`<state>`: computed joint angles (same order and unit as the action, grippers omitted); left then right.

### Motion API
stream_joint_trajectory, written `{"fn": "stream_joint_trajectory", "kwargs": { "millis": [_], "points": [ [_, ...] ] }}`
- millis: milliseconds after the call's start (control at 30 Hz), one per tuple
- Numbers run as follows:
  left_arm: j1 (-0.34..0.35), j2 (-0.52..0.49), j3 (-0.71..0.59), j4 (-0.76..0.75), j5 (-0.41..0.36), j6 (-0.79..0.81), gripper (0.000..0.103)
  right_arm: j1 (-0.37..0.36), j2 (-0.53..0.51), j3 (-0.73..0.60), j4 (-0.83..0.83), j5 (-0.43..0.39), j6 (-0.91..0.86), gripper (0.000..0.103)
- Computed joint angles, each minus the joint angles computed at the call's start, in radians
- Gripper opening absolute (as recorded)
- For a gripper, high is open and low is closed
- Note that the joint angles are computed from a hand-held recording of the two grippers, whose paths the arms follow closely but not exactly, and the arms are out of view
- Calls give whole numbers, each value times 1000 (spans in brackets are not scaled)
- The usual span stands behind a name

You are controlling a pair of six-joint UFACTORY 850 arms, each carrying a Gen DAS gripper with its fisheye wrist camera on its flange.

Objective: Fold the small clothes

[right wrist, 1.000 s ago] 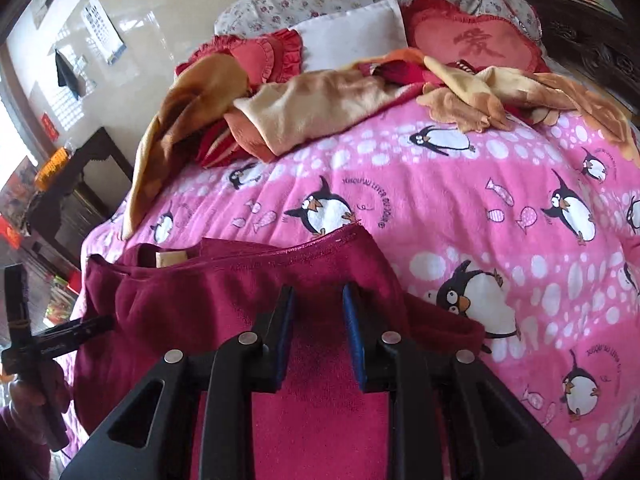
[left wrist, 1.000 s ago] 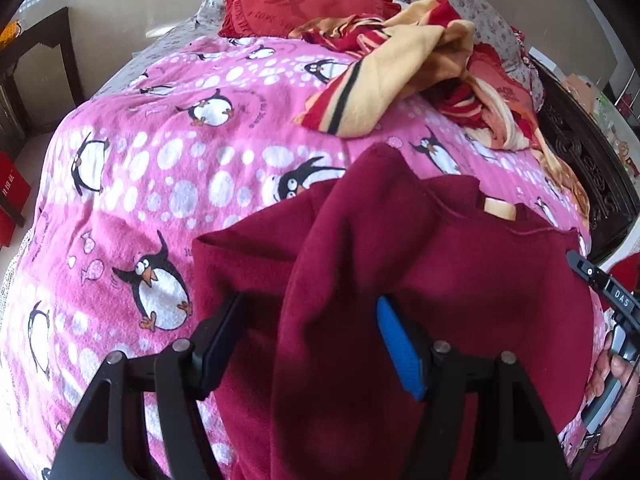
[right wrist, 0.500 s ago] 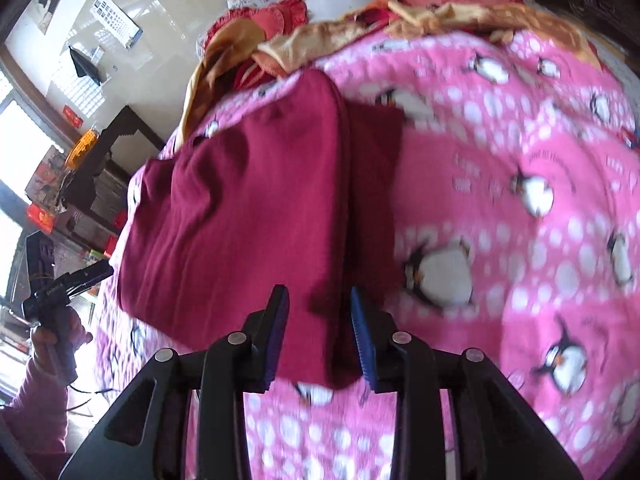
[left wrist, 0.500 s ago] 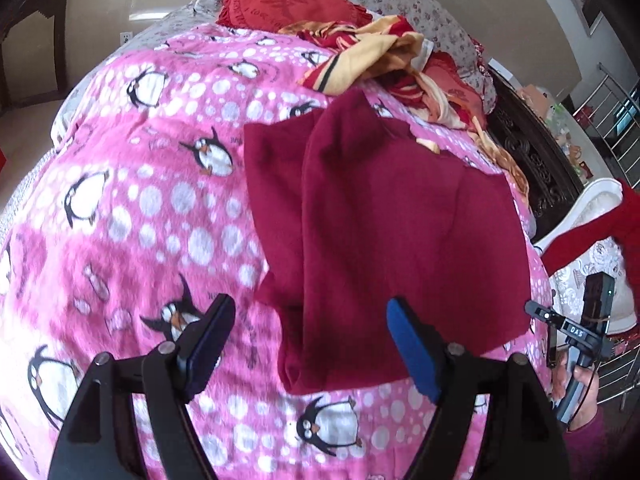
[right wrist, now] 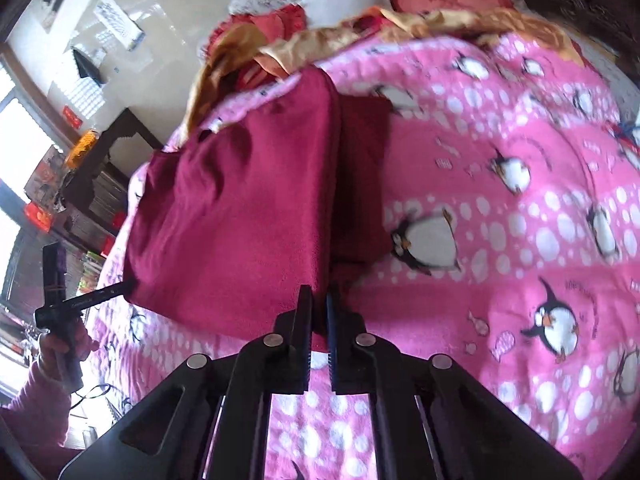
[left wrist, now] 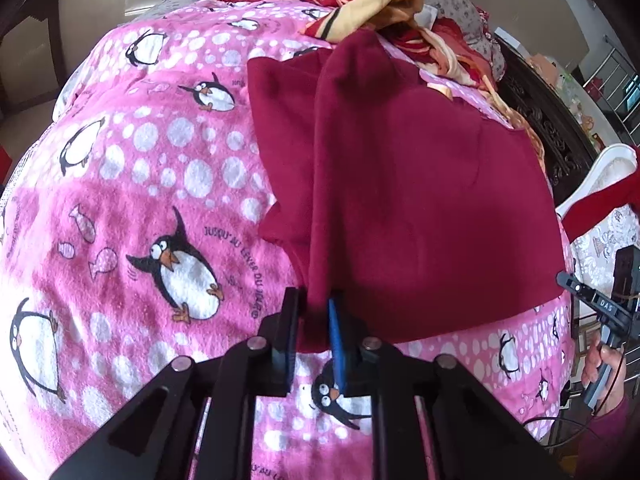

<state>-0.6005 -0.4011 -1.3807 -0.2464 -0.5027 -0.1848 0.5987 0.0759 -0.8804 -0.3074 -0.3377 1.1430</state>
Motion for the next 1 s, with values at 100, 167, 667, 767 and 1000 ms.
{"fn": "stream_joint_trajectory", "kwargs": {
  "millis": [100,167,667,767,1000],
  "points": [
    [-11,8,7,57,12,-52,15,-16,-39,-6,154,-16,-140,0],
    [-22,15,1,125,4,-102,18,-14,-23,-17,89,-45,-66,9],
    [-57,-12,-42,431,21,-374,61,52,-385,-512,-6,-96,-252,15],
    [-54,-29,-53,435,13,-376,61,57,-513,-662,47,-110,-355,15],
    [-29,-41,-48,342,29,-304,66,71,-784,-1041,104,-192,-542,15]
  ]
}}
